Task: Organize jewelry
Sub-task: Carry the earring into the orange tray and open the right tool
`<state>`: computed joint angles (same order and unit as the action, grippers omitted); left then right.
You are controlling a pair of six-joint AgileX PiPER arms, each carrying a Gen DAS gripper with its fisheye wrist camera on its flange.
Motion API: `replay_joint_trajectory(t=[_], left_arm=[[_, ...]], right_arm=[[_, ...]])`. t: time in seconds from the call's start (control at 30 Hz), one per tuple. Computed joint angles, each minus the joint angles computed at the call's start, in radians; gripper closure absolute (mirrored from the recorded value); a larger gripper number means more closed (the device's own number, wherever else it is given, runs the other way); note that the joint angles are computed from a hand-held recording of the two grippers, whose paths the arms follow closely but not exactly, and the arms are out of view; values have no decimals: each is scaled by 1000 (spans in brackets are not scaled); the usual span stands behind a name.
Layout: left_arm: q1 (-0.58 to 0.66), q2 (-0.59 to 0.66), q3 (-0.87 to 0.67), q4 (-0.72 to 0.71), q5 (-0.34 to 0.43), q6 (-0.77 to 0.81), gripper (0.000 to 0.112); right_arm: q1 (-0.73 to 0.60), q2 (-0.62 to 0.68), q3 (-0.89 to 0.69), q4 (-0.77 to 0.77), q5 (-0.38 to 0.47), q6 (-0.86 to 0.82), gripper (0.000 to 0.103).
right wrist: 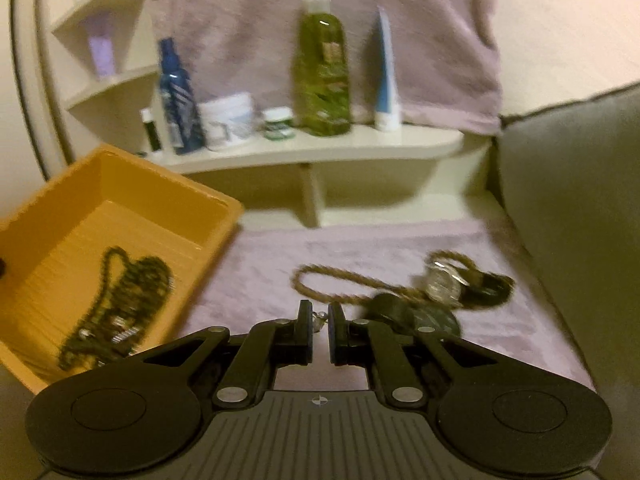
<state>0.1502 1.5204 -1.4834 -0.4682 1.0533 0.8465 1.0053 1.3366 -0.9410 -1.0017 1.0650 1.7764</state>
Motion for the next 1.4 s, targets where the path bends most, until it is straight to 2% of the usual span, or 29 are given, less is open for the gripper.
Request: replay_joint_trajectory(t=[0.23,0.53,0.83,0.9,0.97,1.0,1.03,1.2,1.4], left_arm=[[-4,0,-3,3,2,-6,102],[0,8,-12,-5,9,1,102],[4,9,-9,-11,7,8,102],[5,10,-9,-13,8,8,102],[4,9,-7,-12,5,8,102],[5,9,-6,-13,4,9,102],[5,9,-5,-14,3,10,102],[7,10,-5,-15,4,8,102],[8,13,-10,-15,7,7,102]], right_arm=[[-30,101,-109,-28,-153,-46,96],[-72,229,-271,0,-376,-200,96],[-110,292,-335,87,-473,-334,95],[-113,287,-324,82,-482,-329,93],[-108,274,-305,52,-472,-293,78],[-106,265,-295,39,-469,-274,63],[-104,253,-280,19,-467,-247,55],[-84,188,-231,-19,-400,-202,53],[-44,64,-95,-48,-256,-142,53]])
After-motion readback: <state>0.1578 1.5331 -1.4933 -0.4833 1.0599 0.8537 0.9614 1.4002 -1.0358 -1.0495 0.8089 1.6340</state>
